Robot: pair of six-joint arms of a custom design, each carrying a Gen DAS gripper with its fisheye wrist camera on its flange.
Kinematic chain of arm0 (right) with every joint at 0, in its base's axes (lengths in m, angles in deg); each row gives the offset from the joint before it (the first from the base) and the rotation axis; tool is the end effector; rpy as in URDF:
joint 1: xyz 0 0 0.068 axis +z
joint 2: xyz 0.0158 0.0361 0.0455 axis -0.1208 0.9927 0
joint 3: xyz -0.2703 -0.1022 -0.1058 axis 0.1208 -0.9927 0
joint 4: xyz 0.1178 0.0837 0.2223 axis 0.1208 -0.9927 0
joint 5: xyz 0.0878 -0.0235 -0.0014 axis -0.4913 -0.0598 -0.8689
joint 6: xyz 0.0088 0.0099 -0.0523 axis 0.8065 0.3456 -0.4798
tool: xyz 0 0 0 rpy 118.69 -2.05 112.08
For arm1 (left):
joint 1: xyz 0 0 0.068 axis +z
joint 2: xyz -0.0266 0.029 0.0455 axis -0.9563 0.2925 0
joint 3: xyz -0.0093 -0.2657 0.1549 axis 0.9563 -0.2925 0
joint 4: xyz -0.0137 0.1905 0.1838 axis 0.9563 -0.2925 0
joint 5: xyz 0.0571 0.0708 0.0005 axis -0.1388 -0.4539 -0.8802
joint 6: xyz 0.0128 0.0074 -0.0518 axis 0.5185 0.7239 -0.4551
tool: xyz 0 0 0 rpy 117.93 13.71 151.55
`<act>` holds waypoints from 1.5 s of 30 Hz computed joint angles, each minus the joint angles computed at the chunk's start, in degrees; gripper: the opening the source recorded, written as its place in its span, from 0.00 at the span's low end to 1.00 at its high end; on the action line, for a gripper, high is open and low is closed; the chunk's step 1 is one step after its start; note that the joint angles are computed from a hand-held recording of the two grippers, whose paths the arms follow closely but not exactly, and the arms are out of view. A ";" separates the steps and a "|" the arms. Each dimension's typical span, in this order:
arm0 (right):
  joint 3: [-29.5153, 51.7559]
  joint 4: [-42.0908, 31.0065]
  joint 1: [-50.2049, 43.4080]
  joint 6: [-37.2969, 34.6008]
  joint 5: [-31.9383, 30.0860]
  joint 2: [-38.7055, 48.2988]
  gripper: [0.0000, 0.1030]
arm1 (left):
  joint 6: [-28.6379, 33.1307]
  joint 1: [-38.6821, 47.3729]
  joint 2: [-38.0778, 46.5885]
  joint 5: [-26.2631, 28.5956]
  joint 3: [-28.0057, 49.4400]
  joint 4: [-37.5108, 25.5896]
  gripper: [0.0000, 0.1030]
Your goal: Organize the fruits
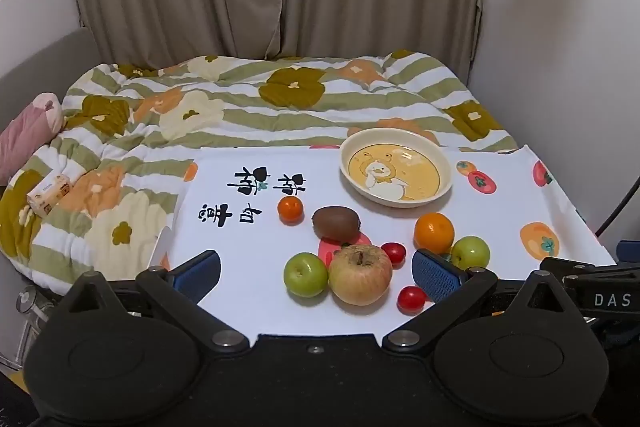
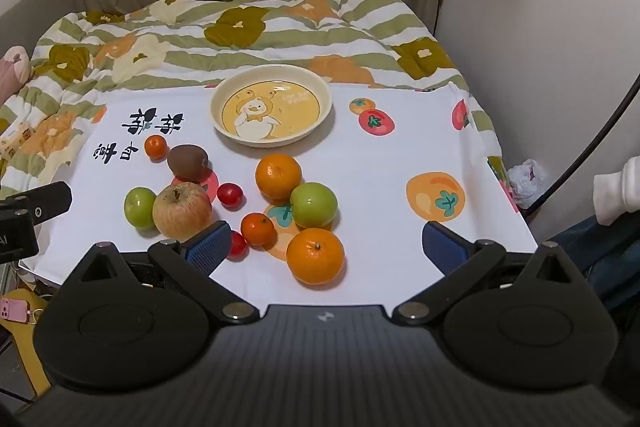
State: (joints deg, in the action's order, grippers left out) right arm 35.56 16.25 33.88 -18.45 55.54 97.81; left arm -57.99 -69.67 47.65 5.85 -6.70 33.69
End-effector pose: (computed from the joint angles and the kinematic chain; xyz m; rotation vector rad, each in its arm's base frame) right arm 0.1925 0.1353 0.2994 0.6337 2.3219 -0.2982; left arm 0.2851 0.0031 0.2893 0.6177 2.2728 -0.2327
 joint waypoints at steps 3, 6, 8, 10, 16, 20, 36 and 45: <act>0.18 -0.75 0.36 0.53 -0.20 0.03 1.00 | 0.31 -1.00 -0.96 -1.19 -1.88 2.93 1.00; 0.24 -1.19 0.68 0.94 -0.43 -0.09 1.00 | 0.03 -0.15 -2.88 0.13 -4.52 5.17 1.00; -0.24 -0.74 -0.11 -0.15 -0.51 -0.78 1.00 | -0.29 -1.04 -1.63 -0.65 -3.28 4.35 1.00; -0.21 -0.15 -1.06 -1.44 -0.60 -0.97 1.00 | -0.15 0.07 -1.69 0.41 -2.29 3.35 1.00; -0.11 -1.65 0.47 1.23 0.41 -1.03 1.00 | -0.23 -0.12 -1.72 0.45 -1.94 3.27 1.00; -0.12 -1.44 0.46 1.04 0.35 -1.03 1.00 | -0.51 -0.31 -1.82 0.13 -1.97 3.44 1.00; 0.81 -1.40 0.33 0.33 0.17 -0.59 1.00 | -1.12 -1.09 -1.88 -0.22 -2.81 5.18 1.00; 0.92 -0.92 -0.08 -0.46 -0.12 -0.82 1.00 | -0.66 -0.74 -2.18 0.24 -2.73 5.33 1.00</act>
State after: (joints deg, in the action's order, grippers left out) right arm 36.48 15.34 33.80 -18.91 55.41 96.99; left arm -58.64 -70.41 45.47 6.10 -9.43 39.02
